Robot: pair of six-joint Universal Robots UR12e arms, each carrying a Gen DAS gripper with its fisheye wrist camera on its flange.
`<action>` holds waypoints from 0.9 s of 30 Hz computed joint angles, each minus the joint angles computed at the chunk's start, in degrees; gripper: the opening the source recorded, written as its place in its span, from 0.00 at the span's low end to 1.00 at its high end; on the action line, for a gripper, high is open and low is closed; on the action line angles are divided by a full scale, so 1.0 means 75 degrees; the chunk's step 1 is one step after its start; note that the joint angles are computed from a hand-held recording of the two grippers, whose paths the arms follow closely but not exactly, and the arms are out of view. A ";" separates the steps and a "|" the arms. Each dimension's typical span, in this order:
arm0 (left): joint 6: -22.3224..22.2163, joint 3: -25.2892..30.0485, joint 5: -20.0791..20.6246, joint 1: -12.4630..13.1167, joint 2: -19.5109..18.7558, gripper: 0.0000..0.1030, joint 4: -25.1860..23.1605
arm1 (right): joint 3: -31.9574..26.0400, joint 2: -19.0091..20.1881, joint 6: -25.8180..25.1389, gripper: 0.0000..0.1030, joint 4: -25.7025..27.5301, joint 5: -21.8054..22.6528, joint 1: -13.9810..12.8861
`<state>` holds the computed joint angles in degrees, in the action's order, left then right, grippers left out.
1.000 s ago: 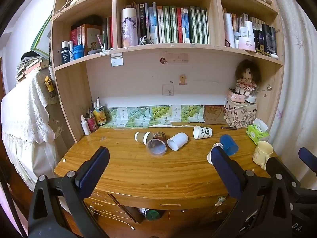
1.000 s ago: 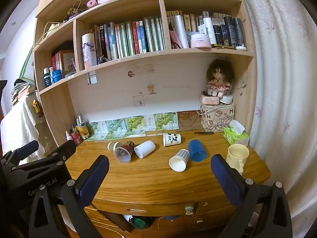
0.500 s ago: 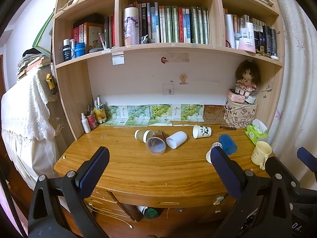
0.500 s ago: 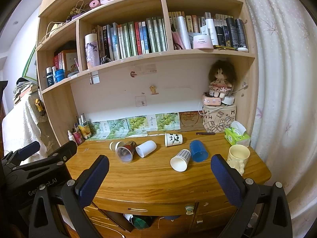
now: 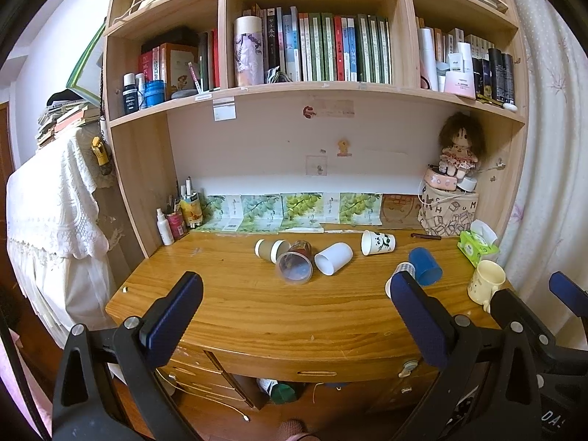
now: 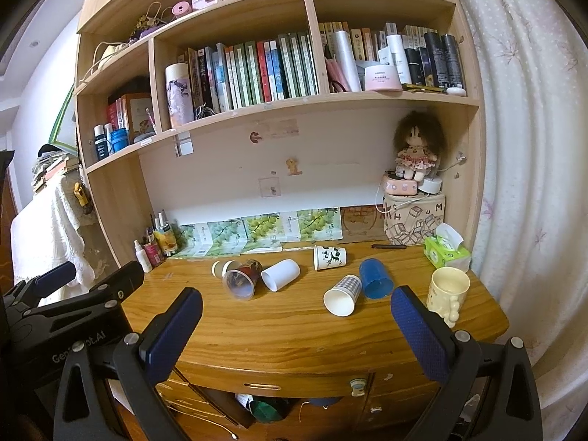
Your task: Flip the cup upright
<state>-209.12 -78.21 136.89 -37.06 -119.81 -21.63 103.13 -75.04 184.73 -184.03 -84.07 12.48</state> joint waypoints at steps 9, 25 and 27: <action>0.0018 0.0126 -0.0413 0.0115 -0.0048 0.99 -0.0212 | -0.0051 0.0020 0.0108 1.00 0.0235 -0.0169 0.0001; -0.0116 0.0769 -0.1489 0.0545 -0.0400 0.99 -0.1115 | -0.0820 0.0482 0.0322 1.00 0.1442 -0.0379 0.0028; -0.0125 0.0917 -0.1700 0.0623 -0.0485 0.99 -0.1329 | -0.1012 0.0604 0.0395 1.00 0.1735 -0.0360 0.0014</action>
<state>-210.06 -71.33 124.14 -32.39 -123.44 -31.59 95.54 -70.51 187.69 -171.02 -86.77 12.59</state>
